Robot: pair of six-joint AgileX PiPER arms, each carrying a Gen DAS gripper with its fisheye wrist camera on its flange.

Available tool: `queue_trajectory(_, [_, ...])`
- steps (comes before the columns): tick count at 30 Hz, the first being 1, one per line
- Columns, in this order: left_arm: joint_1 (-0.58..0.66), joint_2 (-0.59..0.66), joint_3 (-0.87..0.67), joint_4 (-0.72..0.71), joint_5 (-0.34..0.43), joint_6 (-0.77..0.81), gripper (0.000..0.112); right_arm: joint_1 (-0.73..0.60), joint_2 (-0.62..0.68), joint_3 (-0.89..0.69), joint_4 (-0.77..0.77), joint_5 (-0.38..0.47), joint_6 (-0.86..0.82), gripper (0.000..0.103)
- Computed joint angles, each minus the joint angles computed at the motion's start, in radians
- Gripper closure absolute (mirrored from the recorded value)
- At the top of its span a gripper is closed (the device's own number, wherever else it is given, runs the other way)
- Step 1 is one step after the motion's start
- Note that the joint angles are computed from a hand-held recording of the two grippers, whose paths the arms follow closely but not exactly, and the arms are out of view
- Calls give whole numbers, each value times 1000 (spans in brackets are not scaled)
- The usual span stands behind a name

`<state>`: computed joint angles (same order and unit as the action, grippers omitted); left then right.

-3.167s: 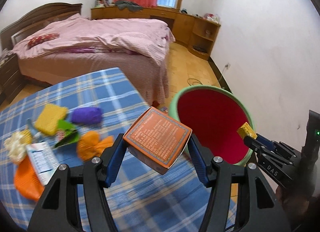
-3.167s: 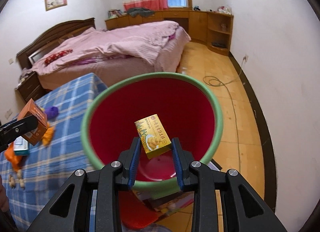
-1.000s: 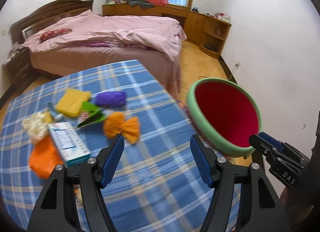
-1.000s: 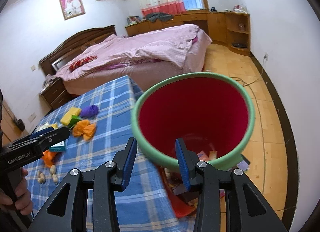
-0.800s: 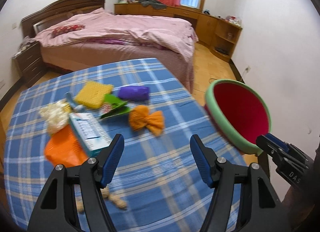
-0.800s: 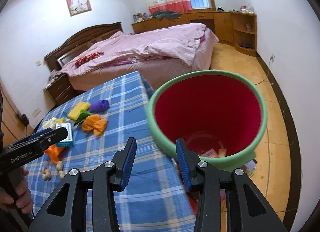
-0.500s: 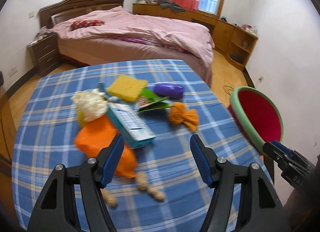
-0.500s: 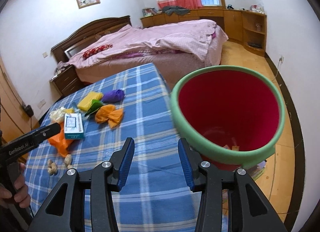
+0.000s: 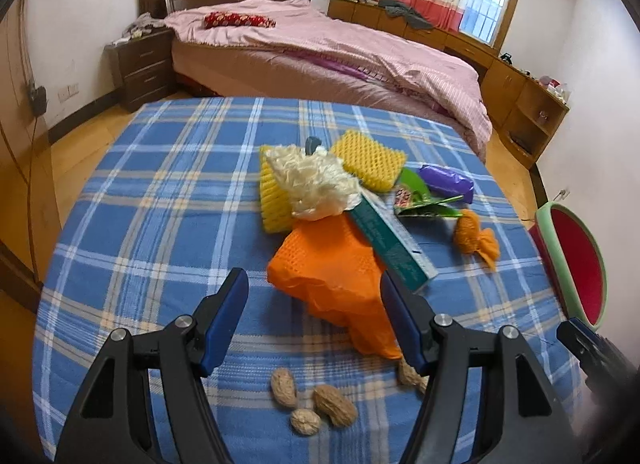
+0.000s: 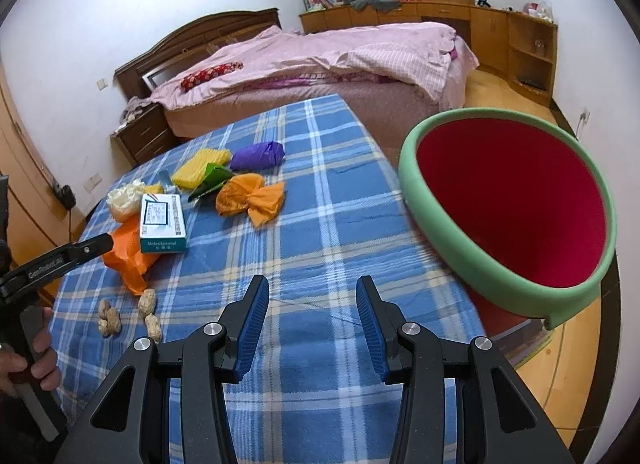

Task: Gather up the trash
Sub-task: 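Move both open tools back over the bed items, then grasp the orange mesh bag with the left tool while the right tool grasps the white medicine box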

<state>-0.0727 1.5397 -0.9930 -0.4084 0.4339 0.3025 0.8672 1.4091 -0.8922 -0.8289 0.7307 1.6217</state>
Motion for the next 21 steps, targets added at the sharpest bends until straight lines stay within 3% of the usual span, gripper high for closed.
queue_trajectory(6, [-22, 81, -41, -11, -2, -5, 44, -10, 18, -2, 14, -13, -8, 56])
queue_trajectory(10, [-54, 130, -72, 99, -16, -123, 44, -12, 18, 1, 18, -14, -10, 56])
queue_trajectory(13, [-56, 160, -90, 92, -3, -123, 44, -13, 21, 1, 22, -15, -14, 56])
queue_trajectory(18, [-53, 144, -63, 2, -19, -11, 72, -21, 41, -21, 37, -23, -46, 56])
queue_trajectory(20, [-24, 146, -67, -114, 19, 98, 95, -22, 54, -38, 43, -26, -67, 56])
queue_trajectory(21, [-11, 144, -66, -157, 34, 135, 96, -21, 62, -50, 45, -26, -79, 56])
